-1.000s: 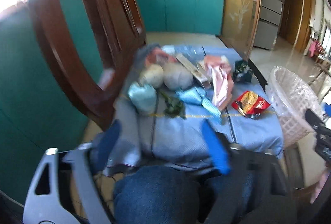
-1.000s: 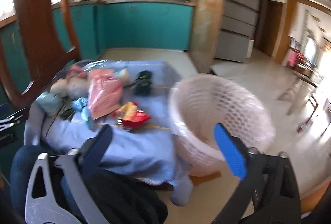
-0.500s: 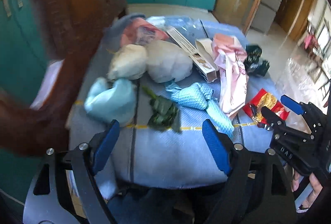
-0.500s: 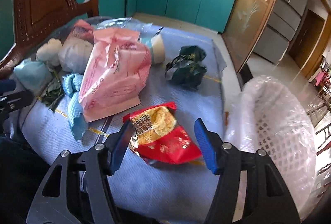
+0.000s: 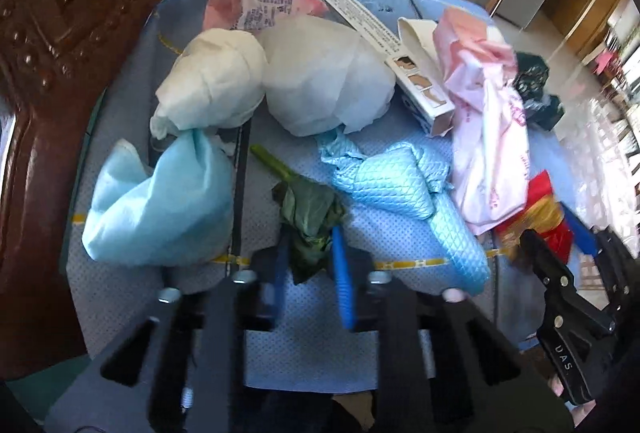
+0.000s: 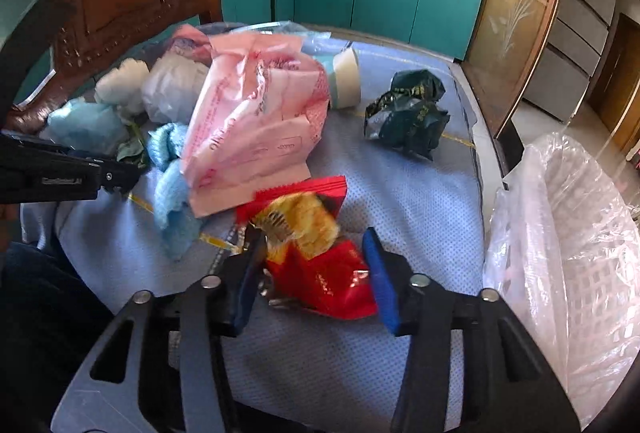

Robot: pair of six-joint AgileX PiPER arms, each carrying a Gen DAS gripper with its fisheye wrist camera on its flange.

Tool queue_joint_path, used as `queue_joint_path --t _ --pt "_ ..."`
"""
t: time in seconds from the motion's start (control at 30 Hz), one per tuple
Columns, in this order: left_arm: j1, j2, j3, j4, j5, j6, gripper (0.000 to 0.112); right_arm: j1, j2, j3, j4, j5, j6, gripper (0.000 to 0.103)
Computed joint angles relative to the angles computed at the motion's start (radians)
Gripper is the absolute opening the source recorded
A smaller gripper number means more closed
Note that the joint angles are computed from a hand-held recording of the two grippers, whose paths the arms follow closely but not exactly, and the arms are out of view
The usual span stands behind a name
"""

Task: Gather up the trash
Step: 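Grasp the dark green leaf wrapper with the left gripper while the right grasps the red snack wrapper, then carry both wrappers over the white basket and open both grippers to drop them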

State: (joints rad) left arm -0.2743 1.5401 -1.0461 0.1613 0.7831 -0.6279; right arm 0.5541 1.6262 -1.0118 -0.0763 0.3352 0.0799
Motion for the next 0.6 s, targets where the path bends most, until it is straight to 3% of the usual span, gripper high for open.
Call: queue_joint_path --t 0.1,0.4,0.6 --pt "0.009 -0.058 0.051 -0.001 -0.044 -0.005 0.015 -0.031 -0.036 0.024 0.154 0.003 -0.139 0.036" --pt "-0.140 -0.228 0.146 0.210 -0.078 -0.232 0.014 -0.059 -0.110 0.084 0.260 -0.015 -0.210 0.028" --pt "-0.257 -0.301 0.181 0.365 -0.038 -0.404 0.014 -0.053 -0.142 0.084 0.191 -0.020 -0.133 0.024"
